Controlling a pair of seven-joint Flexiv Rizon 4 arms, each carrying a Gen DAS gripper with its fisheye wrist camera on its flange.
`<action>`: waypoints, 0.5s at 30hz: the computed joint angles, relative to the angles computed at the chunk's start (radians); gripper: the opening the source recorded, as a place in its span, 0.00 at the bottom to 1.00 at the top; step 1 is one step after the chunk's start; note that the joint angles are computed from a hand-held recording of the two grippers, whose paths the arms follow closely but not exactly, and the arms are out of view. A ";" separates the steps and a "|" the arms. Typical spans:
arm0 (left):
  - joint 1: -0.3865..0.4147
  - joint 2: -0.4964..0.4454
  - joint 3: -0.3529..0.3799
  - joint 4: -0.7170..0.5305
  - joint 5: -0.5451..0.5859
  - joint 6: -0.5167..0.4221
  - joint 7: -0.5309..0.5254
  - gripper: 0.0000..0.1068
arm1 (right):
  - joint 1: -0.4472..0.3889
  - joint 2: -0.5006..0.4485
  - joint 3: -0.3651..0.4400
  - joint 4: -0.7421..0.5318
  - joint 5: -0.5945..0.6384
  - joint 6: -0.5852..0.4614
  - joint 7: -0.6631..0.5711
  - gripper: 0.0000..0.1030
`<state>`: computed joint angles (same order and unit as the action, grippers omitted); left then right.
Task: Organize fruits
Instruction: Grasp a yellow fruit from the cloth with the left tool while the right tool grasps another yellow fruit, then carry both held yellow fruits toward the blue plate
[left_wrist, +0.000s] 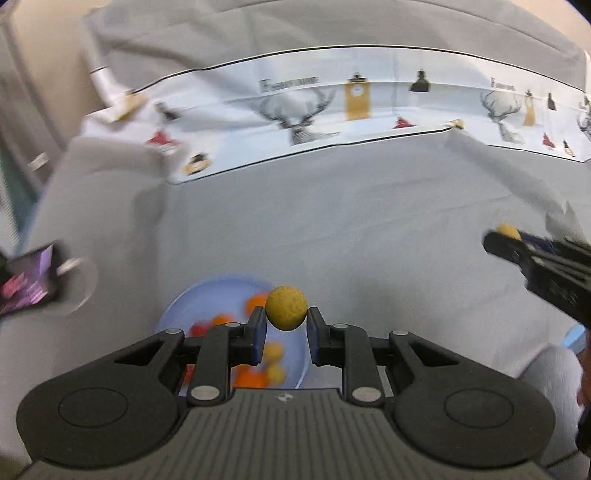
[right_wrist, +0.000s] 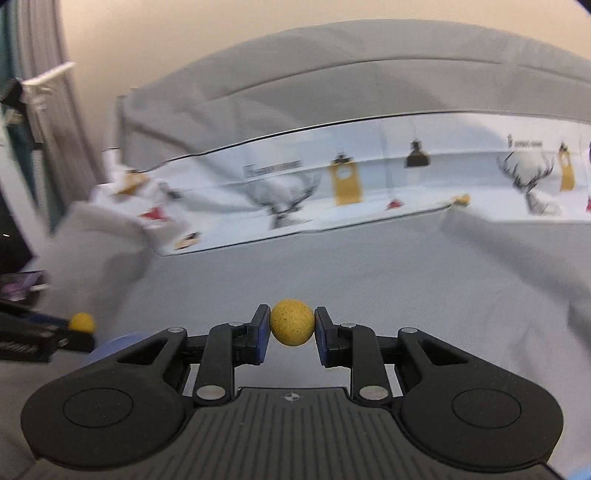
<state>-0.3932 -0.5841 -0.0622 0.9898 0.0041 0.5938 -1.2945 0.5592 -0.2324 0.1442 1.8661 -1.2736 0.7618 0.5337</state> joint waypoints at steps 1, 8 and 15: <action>0.008 0.039 0.006 0.050 -0.001 0.014 -0.002 0.24 | 0.017 0.000 0.014 -0.012 0.012 -0.010 0.001 0.26; 0.079 0.275 0.027 0.335 0.015 0.089 -0.002 0.24 | 0.159 -0.031 0.057 -0.129 0.064 -0.097 -0.075 0.26; 0.149 0.444 0.014 0.558 -0.053 0.183 0.050 0.24 | 0.280 -0.072 0.062 -0.221 0.088 -0.183 -0.145 0.26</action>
